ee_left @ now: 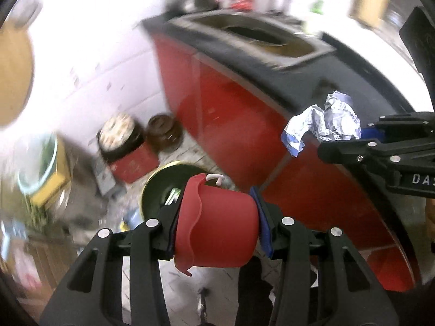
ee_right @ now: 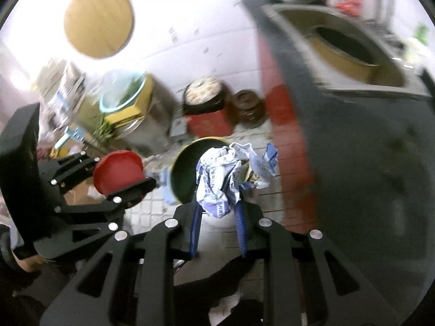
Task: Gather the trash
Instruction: 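Carry red cup and grey cloth to the black bin and open both tools, then move both tools back over the countertop trash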
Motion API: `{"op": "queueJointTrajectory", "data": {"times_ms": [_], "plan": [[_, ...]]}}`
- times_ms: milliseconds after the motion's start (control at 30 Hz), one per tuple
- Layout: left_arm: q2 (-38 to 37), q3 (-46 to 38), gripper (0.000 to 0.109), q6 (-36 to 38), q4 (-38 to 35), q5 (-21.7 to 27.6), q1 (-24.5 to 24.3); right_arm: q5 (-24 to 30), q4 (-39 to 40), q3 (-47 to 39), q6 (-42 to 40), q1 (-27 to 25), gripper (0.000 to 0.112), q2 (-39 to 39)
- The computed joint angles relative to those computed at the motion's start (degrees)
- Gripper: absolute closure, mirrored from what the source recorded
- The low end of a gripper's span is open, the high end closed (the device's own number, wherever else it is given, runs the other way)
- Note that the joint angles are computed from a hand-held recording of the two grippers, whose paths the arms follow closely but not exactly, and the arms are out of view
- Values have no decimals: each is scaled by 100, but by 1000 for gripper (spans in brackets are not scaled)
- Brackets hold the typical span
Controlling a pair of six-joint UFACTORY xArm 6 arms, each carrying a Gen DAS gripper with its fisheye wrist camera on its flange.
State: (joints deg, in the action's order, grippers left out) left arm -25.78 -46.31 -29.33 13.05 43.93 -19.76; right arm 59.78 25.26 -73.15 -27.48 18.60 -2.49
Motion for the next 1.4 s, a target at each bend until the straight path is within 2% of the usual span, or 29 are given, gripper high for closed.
{"op": "queueJointTrajectory", "data": {"times_ms": [233, 400, 433, 467, 500, 533, 767, 900, 1067, 1233, 1400], "plan": [[236, 961, 64, 152, -359, -1117, 908, -39, -116, -1255, 295, 730, 89, 1817], [784, 1059, 64, 693, -1021, -1760, 1207, 69, -232, -2037, 394, 889, 89, 2768], [884, 1057, 56, 925, -1292, -1869, 1241, 107, -216, -2205, 383, 915, 83, 2936], [1015, 1042, 38, 1023, -1399, -1949, 1289, 125, -259, -2343, 402, 942, 75, 3078], [1053, 1058, 30, 952, -1323, -1999, 1314, 138, -317, -2465, 426, 965, 53, 3201], [1076, 1087, 25, 789, -1163, -2068, 1333, 82, -316, -2513, 426, 970, 40, 3263], [1148, 1113, 24, 567, -1003, -2045, 1371, 165, -299, -2735, 479, 936, 40, 3456], [969, 1027, 24, 428, -761, -1784, 1280, 137, -407, -2492, 486, 857, 38, 3114], [777, 350, 17, 37, 52, -843, 824, 28, -357, -1747, 574, 447, 29, 2053], [964, -883, 12, 133, 396, -44, -98, 37, -420, -777, 755, -396, 23, 441], [1781, -2294, 12, 647, -191, 9, -1010, -89, -753, 201, 914, -1755, 21, -1203]]}}
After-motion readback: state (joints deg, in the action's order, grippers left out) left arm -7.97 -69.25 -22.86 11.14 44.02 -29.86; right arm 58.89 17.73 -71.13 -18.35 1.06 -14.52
